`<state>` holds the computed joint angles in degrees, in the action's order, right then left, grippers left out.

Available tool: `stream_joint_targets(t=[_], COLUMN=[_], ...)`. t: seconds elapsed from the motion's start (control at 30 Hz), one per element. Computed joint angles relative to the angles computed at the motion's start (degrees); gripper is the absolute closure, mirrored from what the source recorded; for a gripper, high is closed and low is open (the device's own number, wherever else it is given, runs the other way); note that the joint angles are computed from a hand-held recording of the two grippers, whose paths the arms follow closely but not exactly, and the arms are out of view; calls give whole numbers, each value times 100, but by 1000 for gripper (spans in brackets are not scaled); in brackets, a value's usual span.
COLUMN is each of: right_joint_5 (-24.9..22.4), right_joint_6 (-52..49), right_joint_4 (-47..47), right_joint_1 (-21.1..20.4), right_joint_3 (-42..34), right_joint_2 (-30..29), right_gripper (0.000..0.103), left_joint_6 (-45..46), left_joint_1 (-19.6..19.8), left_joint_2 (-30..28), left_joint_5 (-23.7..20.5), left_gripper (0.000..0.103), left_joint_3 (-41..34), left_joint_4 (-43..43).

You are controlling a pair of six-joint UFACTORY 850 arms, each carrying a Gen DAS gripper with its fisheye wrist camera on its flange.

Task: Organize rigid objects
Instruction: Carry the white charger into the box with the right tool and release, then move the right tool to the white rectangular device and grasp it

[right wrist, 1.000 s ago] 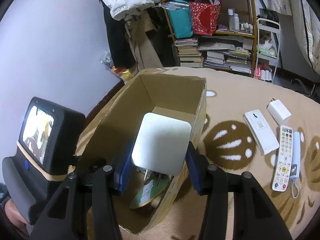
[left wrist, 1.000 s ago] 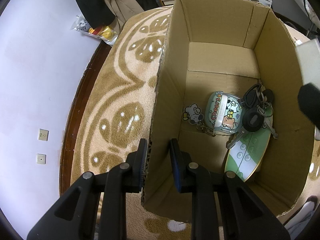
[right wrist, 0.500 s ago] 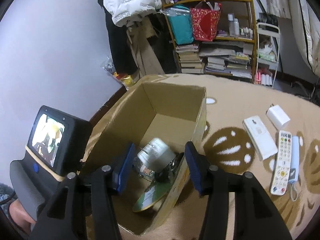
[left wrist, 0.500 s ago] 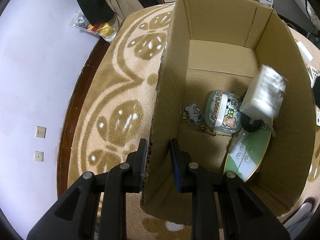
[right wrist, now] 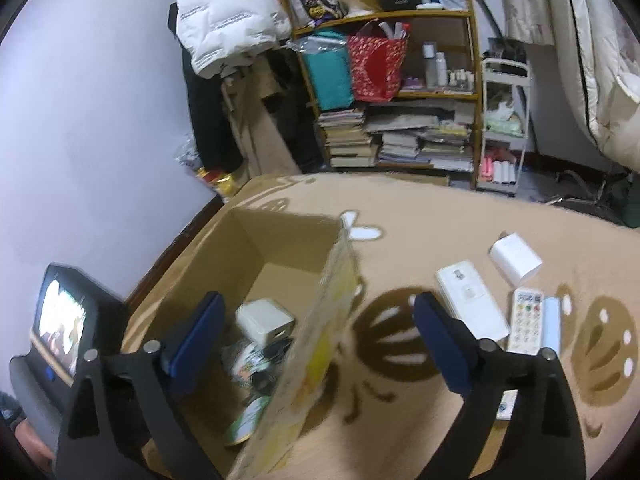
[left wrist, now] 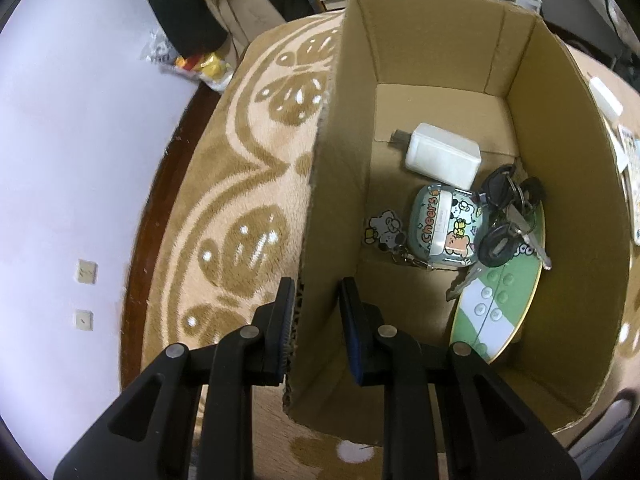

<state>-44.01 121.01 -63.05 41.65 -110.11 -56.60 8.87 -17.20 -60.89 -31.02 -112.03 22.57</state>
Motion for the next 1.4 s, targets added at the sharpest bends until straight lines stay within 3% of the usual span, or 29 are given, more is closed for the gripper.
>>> stream_joint_targets(t=[0.1, 0.37, 0.6, 0.83, 0.9, 1.0, 1.17, 1.23, 1.4], right_joint_5=[-122, 49, 153, 958, 731, 303, 852, 1040, 791], right_joint_6=[-54, -141, -1084, -950, -1282, -1811, -1219, -1235, -1292], right_joint_4=[-28, -3, 775, 1125, 1386, 1823, 1525, 1680, 1913], right_joint_1=[-75, -461, -742, -944, -924, -917, -965, -1001, -915], right_joint_3=[89, 580, 599, 945, 774, 541, 1070, 1136, 1073], right_joint_2=[31, 122, -146, -180, -287, -389, -98, -87, -96], right_gripper=[0, 0, 0, 18, 24, 47, 47, 42, 50], left_joint_6=[-278, 293, 516, 494, 487, 462, 324, 278, 275], left_joint_1=[-43, 28, 66, 58, 58, 52, 34, 27, 40], left_joint_2=[96, -65, -102, -112, -112, -78, -23, -6, 32], left_joint_5=[209, -73, -111, -107, -108, -78, -17, -16, -49], left_gripper=[80, 81, 81, 81, 81, 81, 81, 81, 81], left_joint_3=[226, -114, -182, -185, -185, -131, -23, 6, 55], left_joint_4=[421, -275, -454, -398, -382, -336, -179, -126, -152])
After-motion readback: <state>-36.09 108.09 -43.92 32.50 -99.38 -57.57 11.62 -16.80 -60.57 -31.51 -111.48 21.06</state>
